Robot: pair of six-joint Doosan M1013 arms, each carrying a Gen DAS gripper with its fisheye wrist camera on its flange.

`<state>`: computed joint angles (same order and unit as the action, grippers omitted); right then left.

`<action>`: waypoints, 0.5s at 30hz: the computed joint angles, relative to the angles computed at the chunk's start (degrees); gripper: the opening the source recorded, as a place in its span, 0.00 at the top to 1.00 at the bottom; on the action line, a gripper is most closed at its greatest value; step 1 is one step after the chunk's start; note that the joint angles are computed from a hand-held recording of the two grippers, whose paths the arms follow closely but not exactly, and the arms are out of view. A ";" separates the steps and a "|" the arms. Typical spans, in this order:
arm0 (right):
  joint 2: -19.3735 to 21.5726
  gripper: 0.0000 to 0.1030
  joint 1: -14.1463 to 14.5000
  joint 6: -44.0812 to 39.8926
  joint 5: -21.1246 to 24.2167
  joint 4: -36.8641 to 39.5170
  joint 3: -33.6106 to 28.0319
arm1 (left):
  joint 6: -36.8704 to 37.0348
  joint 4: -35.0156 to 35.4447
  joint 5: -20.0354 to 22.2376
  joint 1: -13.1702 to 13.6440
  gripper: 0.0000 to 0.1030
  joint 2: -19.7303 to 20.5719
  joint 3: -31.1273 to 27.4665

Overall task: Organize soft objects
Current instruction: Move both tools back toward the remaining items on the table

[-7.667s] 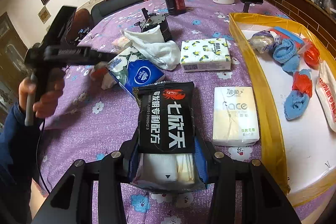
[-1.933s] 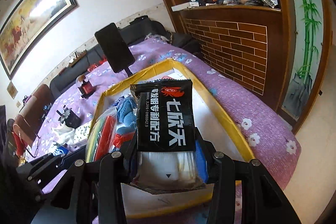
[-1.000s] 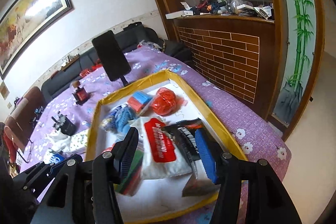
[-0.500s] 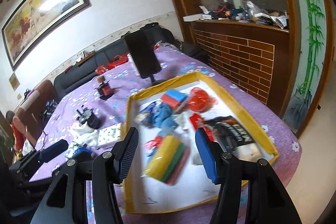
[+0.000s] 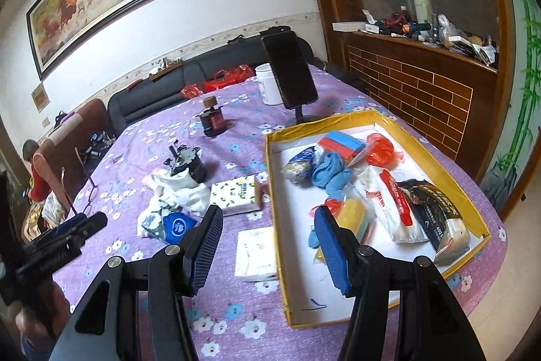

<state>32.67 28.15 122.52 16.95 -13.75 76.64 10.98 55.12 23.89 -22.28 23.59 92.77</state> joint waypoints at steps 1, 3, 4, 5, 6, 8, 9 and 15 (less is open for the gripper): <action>-0.07 0.41 0.13 0.91 0.02 -1.04 0.10 | -0.90 0.57 0.12 0.16 0.33 -0.16 0.28; -0.21 0.41 0.23 1.08 -0.53 -0.82 0.44 | -2.13 1.38 0.25 0.39 0.33 -0.48 0.81; -0.22 0.41 0.35 0.98 -0.45 -0.55 0.48 | -2.54 1.72 0.16 0.45 0.33 -0.66 1.10; -0.10 0.41 0.39 0.06 -0.08 0.29 0.37 | -2.78 1.93 0.14 0.52 0.33 -0.79 1.28; 0.00 0.41 0.45 -0.80 0.36 1.16 0.29 | -3.26 2.21 0.00 0.54 0.33 -0.93 1.58; -0.05 0.41 0.41 -3.58 0.62 4.28 0.47 | -2.75 1.71 -0.37 0.62 0.33 -1.06 1.93; -0.08 0.41 0.43 -5.28 0.66 5.96 0.56 | -1.91 0.88 -0.19 0.61 0.33 -1.11 1.96; -0.50 0.41 0.78 -9.48 -0.05 9.63 1.32 | -1.70 -0.47 -0.06 0.85 0.33 -2.01 2.97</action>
<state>32.17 28.93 113.04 16.90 -4.13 77.97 9.28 54.66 23.83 -21.43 21.59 95.75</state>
